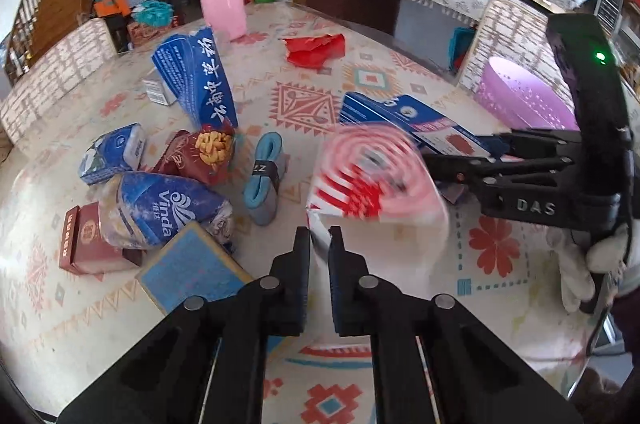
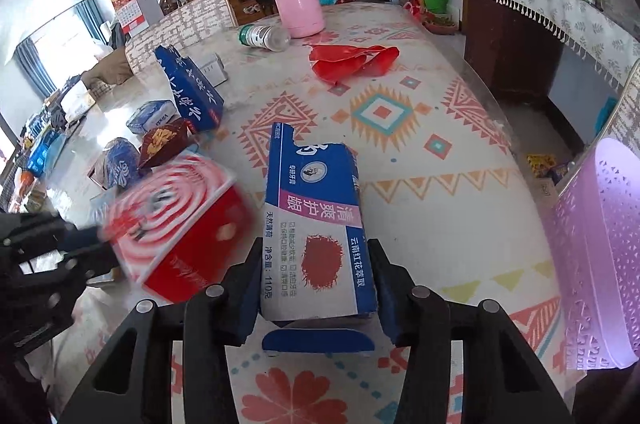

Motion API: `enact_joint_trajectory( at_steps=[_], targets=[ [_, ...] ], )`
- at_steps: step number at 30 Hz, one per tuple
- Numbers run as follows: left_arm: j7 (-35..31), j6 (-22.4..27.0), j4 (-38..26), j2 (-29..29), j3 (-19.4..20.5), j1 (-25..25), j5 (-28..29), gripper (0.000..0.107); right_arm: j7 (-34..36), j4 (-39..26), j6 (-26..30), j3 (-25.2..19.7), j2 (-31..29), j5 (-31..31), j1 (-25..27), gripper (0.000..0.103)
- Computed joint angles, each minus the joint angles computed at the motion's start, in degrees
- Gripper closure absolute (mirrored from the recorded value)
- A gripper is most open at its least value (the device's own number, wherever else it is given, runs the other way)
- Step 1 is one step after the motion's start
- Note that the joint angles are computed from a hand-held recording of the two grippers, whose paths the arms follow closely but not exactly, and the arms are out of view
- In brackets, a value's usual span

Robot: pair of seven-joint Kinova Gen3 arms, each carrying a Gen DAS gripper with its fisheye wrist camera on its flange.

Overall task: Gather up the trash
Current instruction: 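Grasp the red-white striped box with the left gripper while the right grasps the blue-white medicine box, then carry both boxes over the pink basket and open both grippers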

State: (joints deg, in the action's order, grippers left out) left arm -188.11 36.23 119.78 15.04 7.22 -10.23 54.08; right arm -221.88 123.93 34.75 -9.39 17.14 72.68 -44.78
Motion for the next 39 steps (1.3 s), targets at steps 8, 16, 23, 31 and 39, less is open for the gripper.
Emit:
enact_joint_trajectory(
  at_steps=[8,16,23,31,39],
  targets=[
    [-0.9,5.1,2.0,-3.8,-2.4,-2.2,4.3,0.107,-5.1,2.8,4.4,-2.2,-2.8,2.0,-2.0,0.052],
    [-4.2,10.3,5.7,-10.2,-7.1,-2.5,7.6,0.107,-9.7,5.8,11.1,-6.2,-6.0,0.5,-4.7,0.052],
    [-1.7,12.0,7.0,-15.8,-9.2,0.2,7.3,0.107,-14.3,9.1,21.4,-10.9,-10.6,-4.5,-9.4,0.052],
    [6.2,10.2,5.6,-18.3,-6.8,7.5,6.9,0.107,-21.6,14.2,33.4,-17.6,-16.6,-14.4,-14.8,0.052],
    [16.4,3.2,1.5,-15.8,-0.3,18.6,6.1,0.107,-29.1,20.9,40.2,-24.7,-24.6,-28.1,-16.7,0.052]
  ],
)
